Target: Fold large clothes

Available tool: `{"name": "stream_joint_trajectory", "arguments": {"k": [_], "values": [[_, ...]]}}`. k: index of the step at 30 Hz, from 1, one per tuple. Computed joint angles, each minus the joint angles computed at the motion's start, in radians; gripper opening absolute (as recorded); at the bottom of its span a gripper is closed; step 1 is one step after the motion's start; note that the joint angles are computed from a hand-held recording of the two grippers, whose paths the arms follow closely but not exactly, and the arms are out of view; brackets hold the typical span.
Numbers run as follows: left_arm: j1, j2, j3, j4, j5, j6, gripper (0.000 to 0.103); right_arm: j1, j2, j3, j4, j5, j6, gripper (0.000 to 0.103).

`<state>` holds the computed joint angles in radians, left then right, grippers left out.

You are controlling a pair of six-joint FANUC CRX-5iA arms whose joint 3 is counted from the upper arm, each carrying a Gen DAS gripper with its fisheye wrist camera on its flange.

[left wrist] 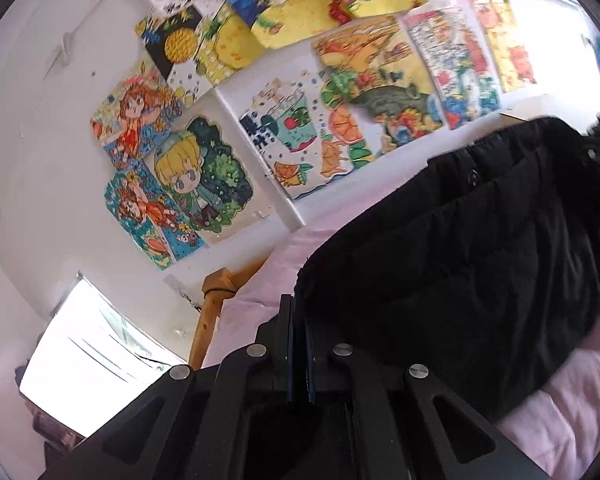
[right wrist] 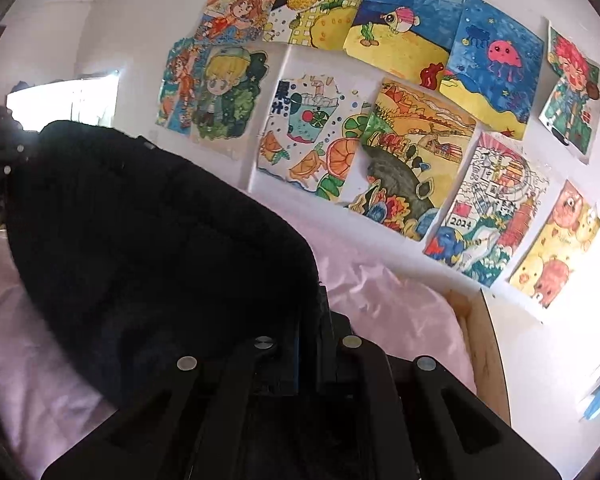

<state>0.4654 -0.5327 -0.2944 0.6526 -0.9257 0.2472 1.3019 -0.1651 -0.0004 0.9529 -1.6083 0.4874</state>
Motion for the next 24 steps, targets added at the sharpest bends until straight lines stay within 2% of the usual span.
{"name": "stream_joint_trajectory", "arguments": {"k": [5, 7, 10, 14, 18, 24], "values": [[-0.156, 0.078, -0.009, -0.119, 0.198, 0.173, 0.005, -0.133, 0.016, -0.064, -0.013, 0.135, 0.012, 0.005], [-0.2, 0.118, 0.002, -0.174, 0.239, 0.24, 0.005, -0.172, 0.024, -0.079, -0.031, 0.171, 0.016, 0.005], [-0.256, 0.216, 0.065, -0.274, 0.238, 0.384, 0.005, -0.223, 0.042, -0.109, -0.066, 0.218, 0.031, 0.005], [-0.302, 0.308, 0.13, -0.382, 0.226, 0.495, 0.006, -0.264, 0.075, -0.134, -0.094, 0.255, 0.057, 0.005], [-0.331, 0.369, 0.166, -0.451, 0.218, 0.558, 0.006, -0.301, 0.11, -0.158, -0.091, 0.301, 0.04, 0.006], [-0.351, 0.436, 0.188, -0.486, 0.205, 0.591, 0.006, -0.329, 0.149, -0.176, -0.085, 0.325, -0.002, 0.01]]}}
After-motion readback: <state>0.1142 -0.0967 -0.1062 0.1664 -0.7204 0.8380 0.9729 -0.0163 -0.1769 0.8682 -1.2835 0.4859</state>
